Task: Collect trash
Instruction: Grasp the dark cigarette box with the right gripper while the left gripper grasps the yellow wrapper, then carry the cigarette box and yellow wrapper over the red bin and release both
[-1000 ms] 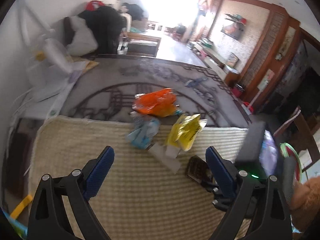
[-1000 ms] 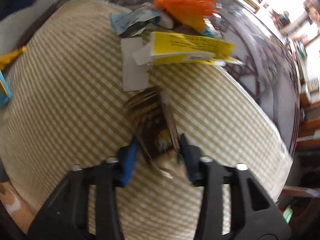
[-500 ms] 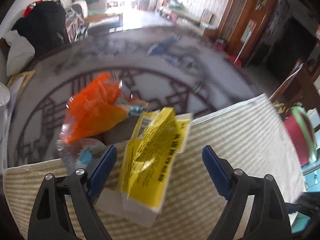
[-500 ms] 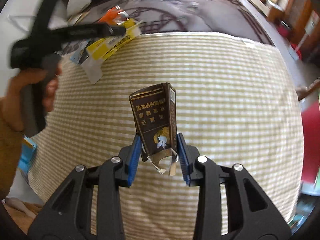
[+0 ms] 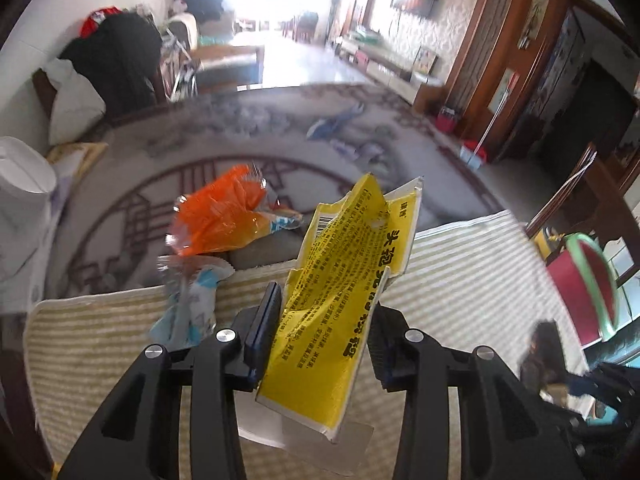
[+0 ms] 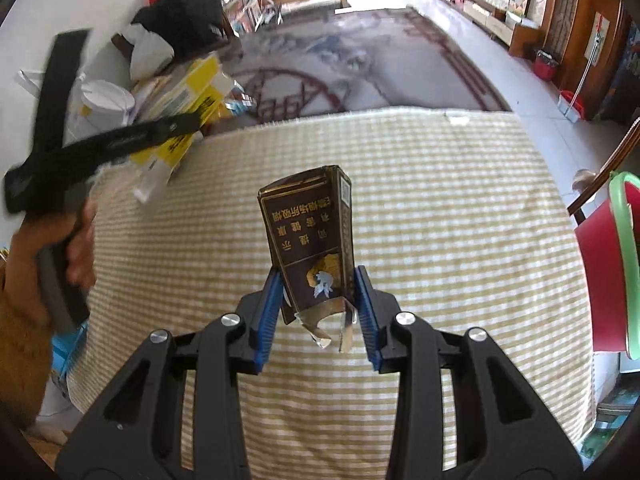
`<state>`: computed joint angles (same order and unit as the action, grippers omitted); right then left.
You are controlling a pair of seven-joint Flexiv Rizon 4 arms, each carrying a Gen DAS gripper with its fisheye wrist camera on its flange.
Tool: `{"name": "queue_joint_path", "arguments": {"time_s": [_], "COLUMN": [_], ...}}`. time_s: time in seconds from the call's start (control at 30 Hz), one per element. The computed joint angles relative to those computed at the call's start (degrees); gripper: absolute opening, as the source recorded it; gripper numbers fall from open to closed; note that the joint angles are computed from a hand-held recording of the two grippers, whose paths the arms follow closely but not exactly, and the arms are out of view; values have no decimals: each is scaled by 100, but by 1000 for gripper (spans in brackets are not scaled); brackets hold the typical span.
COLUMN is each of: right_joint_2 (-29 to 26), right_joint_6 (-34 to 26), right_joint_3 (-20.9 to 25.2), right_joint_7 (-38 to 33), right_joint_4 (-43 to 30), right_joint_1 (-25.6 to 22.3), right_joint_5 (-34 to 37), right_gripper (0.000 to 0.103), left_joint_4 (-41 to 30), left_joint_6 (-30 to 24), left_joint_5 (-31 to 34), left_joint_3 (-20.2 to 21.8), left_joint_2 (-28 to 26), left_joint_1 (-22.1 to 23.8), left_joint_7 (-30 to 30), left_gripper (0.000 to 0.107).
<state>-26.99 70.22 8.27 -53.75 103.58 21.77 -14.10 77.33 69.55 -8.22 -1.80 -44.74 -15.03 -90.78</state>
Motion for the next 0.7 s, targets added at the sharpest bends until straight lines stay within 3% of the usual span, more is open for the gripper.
{"name": "queue_joint_path", "arguments": {"time_s": [0.33,0.7], "right_joint_2": [205,584], "right_joint_6": [515,1001], "right_joint_3": [-526,-998], "right_joint_7": [688,1614], "right_joint_4": [209,617], "right_joint_1": [334,499], "right_joint_5": [-699,-1741], "right_gripper": [36,36], "left_joint_4": [1164,1325], "left_joint_6": [886,1218], "left_joint_5": [147,197], "left_joint_3": [70,57], "left_joint_2": [933,1180], "left_joint_1": [-185,-330], "left_joint_7": [-294,-295], "left_gripper": [38,38]}}
